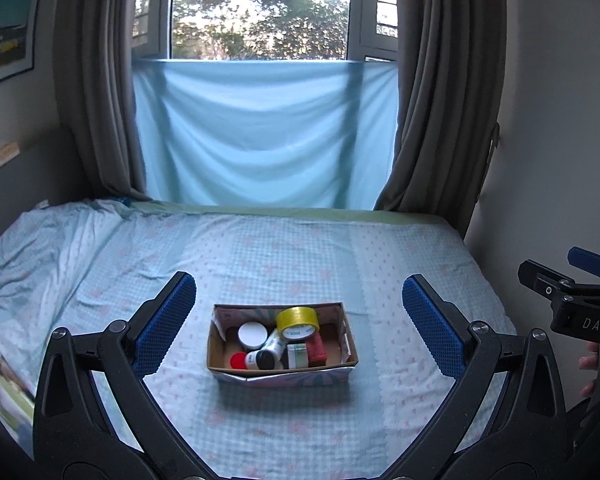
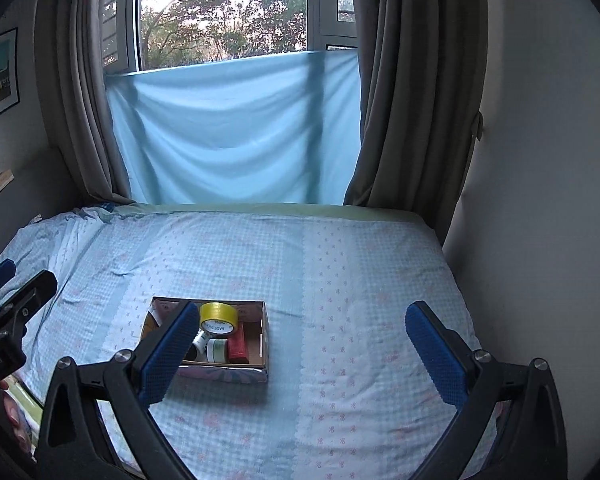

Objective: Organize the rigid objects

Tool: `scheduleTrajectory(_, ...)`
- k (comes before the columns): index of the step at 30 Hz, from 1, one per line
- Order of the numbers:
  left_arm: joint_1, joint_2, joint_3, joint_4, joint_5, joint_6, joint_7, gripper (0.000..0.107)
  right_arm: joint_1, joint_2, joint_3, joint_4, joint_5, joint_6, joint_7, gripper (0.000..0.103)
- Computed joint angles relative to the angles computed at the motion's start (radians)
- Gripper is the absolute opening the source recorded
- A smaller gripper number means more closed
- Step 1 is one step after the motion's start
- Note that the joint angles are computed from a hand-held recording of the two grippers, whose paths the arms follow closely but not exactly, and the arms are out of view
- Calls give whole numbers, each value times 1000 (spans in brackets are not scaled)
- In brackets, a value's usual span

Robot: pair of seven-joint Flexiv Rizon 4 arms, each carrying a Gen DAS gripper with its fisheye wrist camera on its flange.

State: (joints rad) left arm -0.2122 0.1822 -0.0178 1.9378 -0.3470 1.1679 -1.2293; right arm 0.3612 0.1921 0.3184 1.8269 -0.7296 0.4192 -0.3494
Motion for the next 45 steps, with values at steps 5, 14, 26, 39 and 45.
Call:
scheduleTrajectory(5,-3,9,-10,10,37,27,0,103,-10,20,6,16,-21,3,17,103)
scheduleTrajectory(14,-13,18,-12,17,35,35,-3,103,-16,32,13,24,-24,11,32,103)
scheduleTrajectory(26,-32,25,-9,23,24,38,-6,103,-26,54,20,40,-31,15,32,103)
scheduleTrajectory(39,-39,36,-13,38,25,52,-26,103,-38,76,25,54,-34,25,26,103)
scheduleTrajectory(45,-36,45,-19,44,46,55,-47,103,-49,91,28,64,-28,32,20,103)
